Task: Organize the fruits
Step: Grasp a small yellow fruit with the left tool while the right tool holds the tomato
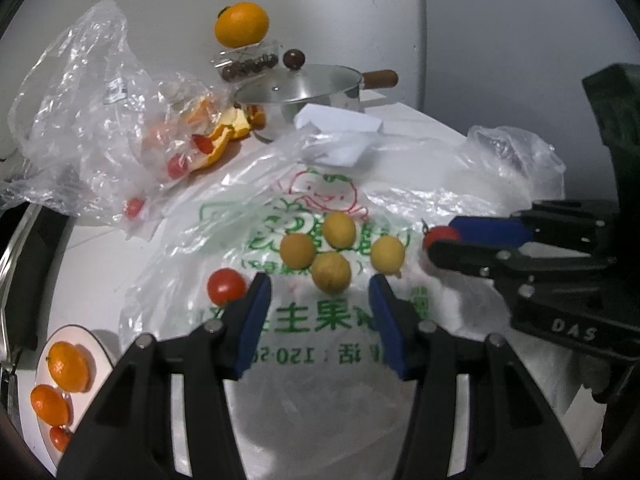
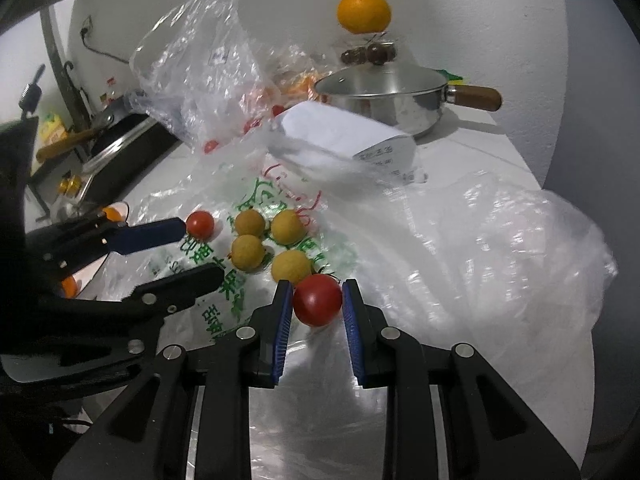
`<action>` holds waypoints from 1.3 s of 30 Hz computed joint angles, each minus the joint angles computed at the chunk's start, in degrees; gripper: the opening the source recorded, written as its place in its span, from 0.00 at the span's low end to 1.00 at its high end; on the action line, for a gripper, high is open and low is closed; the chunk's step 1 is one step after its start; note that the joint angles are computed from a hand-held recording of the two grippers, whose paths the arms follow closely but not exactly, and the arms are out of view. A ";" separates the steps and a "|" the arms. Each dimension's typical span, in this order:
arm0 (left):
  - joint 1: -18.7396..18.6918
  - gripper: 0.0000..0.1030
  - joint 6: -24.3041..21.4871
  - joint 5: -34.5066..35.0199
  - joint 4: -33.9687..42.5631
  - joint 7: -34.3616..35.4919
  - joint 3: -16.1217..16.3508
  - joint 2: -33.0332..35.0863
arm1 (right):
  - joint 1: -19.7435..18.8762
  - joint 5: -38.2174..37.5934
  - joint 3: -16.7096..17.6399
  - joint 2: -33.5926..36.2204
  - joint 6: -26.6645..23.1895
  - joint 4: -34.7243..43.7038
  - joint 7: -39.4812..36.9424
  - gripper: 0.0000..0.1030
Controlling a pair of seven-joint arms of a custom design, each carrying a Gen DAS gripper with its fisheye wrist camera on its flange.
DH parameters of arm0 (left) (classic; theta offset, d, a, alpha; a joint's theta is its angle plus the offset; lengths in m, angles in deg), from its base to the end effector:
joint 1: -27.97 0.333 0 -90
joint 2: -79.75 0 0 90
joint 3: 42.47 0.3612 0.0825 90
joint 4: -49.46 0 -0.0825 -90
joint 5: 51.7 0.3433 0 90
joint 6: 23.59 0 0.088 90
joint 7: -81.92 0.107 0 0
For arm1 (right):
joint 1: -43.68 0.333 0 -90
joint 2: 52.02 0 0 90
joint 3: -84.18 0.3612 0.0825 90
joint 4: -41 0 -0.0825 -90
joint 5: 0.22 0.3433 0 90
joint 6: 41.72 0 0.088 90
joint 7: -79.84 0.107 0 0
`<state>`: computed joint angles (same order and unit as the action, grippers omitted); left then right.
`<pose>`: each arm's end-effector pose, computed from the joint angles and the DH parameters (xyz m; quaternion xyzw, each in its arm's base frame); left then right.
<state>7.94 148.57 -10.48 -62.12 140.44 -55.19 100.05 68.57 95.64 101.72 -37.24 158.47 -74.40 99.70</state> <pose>0.5193 -0.3707 0.4457 -0.4105 0.8367 -0.2979 0.2066 0.4812 0.2598 0.4448 -0.6684 0.6146 -0.1985 0.3689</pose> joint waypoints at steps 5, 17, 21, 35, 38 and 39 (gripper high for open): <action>0.12 0.47 -1.62 -1.20 2.35 2.12 -0.94 1.97 | 2.42 -12.24 -3.66 -1.83 -0.80 -5.12 13.73 0.26; 1.52 0.33 -3.47 -6.22 5.33 8.20 -3.32 5.24 | 5.54 -22.97 -8.29 -2.62 -1.81 -8.66 25.27 0.26; 1.44 0.26 -3.44 -7.11 5.45 9.43 -3.49 5.58 | 7.67 -25.05 -10.76 -2.76 -2.17 -9.32 27.60 0.26; 2.47 0.26 1.35 -7.29 0.72 8.84 -3.51 1.78 | 16.92 -11.77 -18.30 -2.73 -1.35 -5.50 14.98 0.26; 3.27 0.26 2.69 -7.29 -1.16 8.91 -3.86 0.31 | 16.07 -6.71 -16.28 -2.69 0.21 -3.69 9.60 0.26; 3.54 0.26 3.12 -7.29 -1.86 8.95 -3.98 -0.27 | 15.65 -5.05 -15.34 -2.67 0.83 -3.06 7.90 0.26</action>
<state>11.48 151.69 -17.77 -63.98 149.39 -59.17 99.78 84.21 90.59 86.38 -39.91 159.31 -77.45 107.60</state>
